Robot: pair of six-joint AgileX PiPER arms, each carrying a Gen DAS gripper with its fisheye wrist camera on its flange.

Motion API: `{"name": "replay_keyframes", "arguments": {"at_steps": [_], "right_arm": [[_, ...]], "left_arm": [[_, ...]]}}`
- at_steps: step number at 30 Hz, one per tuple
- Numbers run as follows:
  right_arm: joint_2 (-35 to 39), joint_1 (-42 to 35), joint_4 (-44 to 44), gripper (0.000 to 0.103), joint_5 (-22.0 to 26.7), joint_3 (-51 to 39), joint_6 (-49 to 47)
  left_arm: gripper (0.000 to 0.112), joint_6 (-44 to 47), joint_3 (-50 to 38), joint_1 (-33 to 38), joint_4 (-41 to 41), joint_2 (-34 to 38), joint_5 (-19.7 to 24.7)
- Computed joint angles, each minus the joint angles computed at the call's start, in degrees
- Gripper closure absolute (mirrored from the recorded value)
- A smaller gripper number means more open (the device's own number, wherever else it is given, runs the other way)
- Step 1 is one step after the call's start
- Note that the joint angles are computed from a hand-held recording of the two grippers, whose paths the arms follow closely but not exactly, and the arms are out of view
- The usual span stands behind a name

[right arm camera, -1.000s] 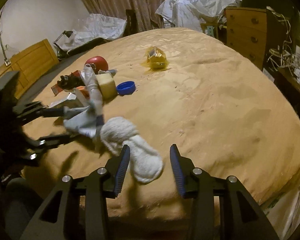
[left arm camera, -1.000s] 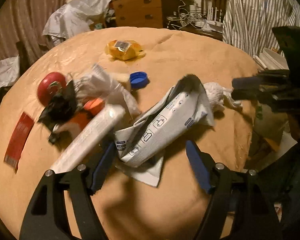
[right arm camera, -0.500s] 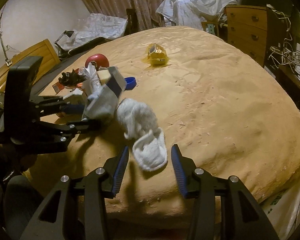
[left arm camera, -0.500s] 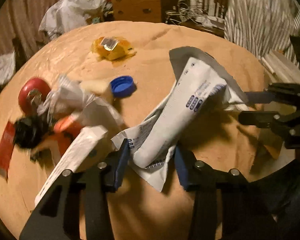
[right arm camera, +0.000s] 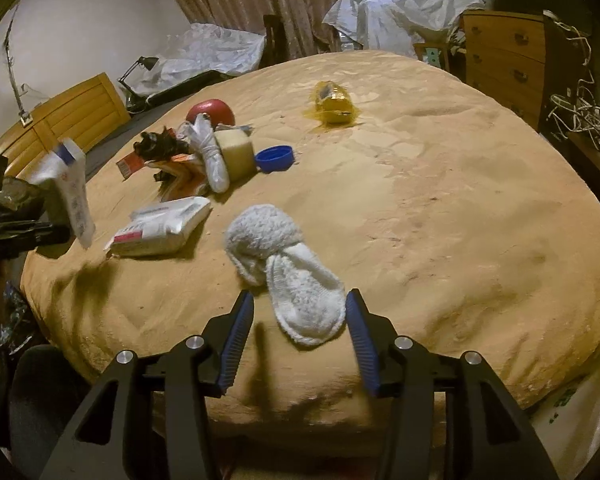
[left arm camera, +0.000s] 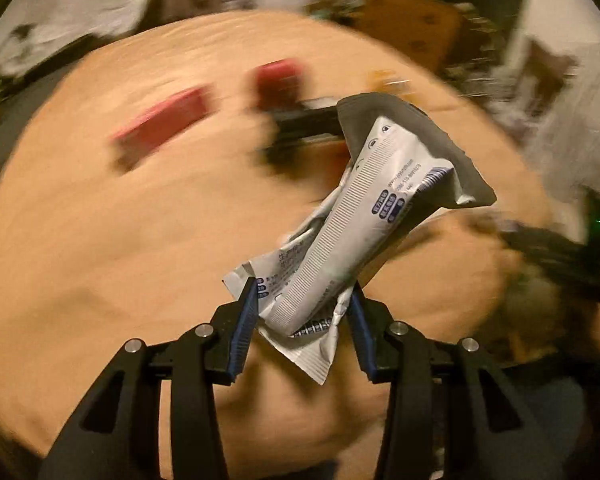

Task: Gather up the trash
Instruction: 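Grasp the white medicine packet with the left tool while the right tool grasps the white sock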

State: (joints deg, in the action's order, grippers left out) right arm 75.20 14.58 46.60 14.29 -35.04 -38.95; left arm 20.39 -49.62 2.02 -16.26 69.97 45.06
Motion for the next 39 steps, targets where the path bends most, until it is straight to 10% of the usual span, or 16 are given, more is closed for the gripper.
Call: {"name": "replay_keyframes", "arguments": {"at_steps": [13, 25, 33, 39], "right_arm": [[0.3, 3.6, -17.3, 0.026, 3.9, -4.7, 13.3], [10.2, 8.3, -49.0, 0.02, 18.3, -22.0, 33.5], [13.8, 5.7, -43.5, 0.02, 24.2, -28.1, 23.0], [18.1, 7.8, -44.1, 0.055, 24.0, -29.7, 24.3]], "left_arm": [[0.033, -2.5, -1.2, 1.1, 13.3, 6.2, -9.4], [0.042, -2.3, -6.3, -2.6, 14.8, 16.7, -8.4], [0.044, -3.1, -8.0, -3.2, 15.7, 18.6, -8.5], [0.052, -3.4, -8.6, -2.6, 13.3, 18.5, -8.2]]}}
